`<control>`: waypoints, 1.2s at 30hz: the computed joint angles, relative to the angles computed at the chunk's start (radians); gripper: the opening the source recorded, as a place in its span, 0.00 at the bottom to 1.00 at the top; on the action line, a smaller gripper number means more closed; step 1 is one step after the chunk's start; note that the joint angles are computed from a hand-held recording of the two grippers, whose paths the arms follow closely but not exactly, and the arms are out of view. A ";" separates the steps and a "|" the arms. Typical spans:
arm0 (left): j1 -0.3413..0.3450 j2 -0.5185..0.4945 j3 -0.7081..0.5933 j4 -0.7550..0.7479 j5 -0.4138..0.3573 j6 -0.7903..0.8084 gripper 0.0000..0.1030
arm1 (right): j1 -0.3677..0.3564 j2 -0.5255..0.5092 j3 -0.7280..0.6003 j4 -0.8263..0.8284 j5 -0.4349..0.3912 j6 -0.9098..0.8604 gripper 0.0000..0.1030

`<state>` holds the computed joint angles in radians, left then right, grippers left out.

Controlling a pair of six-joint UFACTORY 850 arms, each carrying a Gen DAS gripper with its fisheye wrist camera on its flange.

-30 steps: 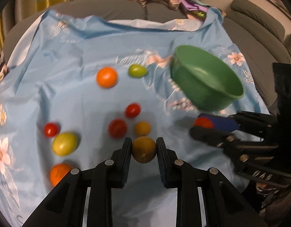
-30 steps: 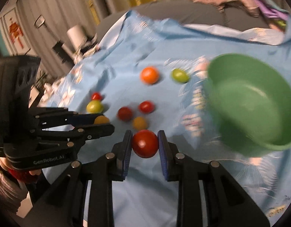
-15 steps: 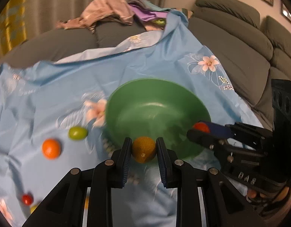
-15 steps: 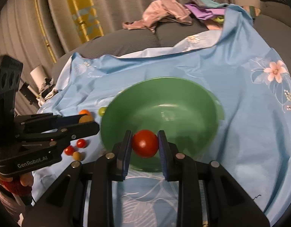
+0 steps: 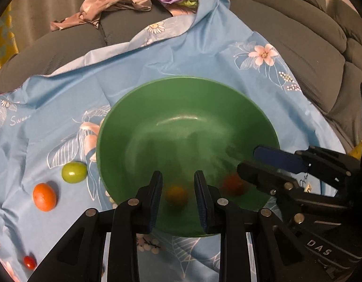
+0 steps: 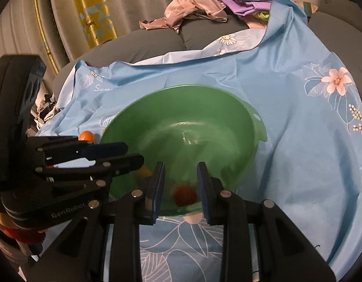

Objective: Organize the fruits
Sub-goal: 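Carry both tomatoes over the green bowl and open both tools to drop them, then move both open tools back toward the remaining tomatoes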

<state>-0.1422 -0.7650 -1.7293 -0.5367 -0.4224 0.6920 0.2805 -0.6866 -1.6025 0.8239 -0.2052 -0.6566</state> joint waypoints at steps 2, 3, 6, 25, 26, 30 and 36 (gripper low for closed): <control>0.005 0.012 0.016 -0.039 0.010 0.022 0.26 | -0.003 0.007 0.008 0.037 0.000 -0.017 0.38; 0.009 0.020 0.027 -0.072 0.015 0.045 0.26 | -0.005 0.015 0.017 0.078 0.002 -0.050 0.40; 0.025 0.072 0.095 -0.180 0.046 0.132 0.39 | -0.012 0.049 0.060 0.253 0.015 -0.206 0.41; 0.227 0.429 0.664 -0.356 0.239 0.160 0.48 | 0.022 0.158 0.195 0.387 -0.034 -0.350 0.49; 0.234 0.437 0.678 -0.390 0.240 0.189 0.48 | 0.032 0.156 0.190 0.362 -0.047 -0.342 0.49; 0.249 0.454 0.707 -0.554 0.229 0.331 0.48 | 0.064 0.141 0.168 0.267 -0.091 -0.302 0.50; 0.273 0.457 0.727 -0.770 0.190 0.556 0.48 | 0.120 0.096 0.118 0.070 -0.155 -0.189 0.49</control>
<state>0.1304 -0.3078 -1.0020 -1.3065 -0.2329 1.2479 0.4005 -0.5905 -1.4849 0.8943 -0.3599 -0.8455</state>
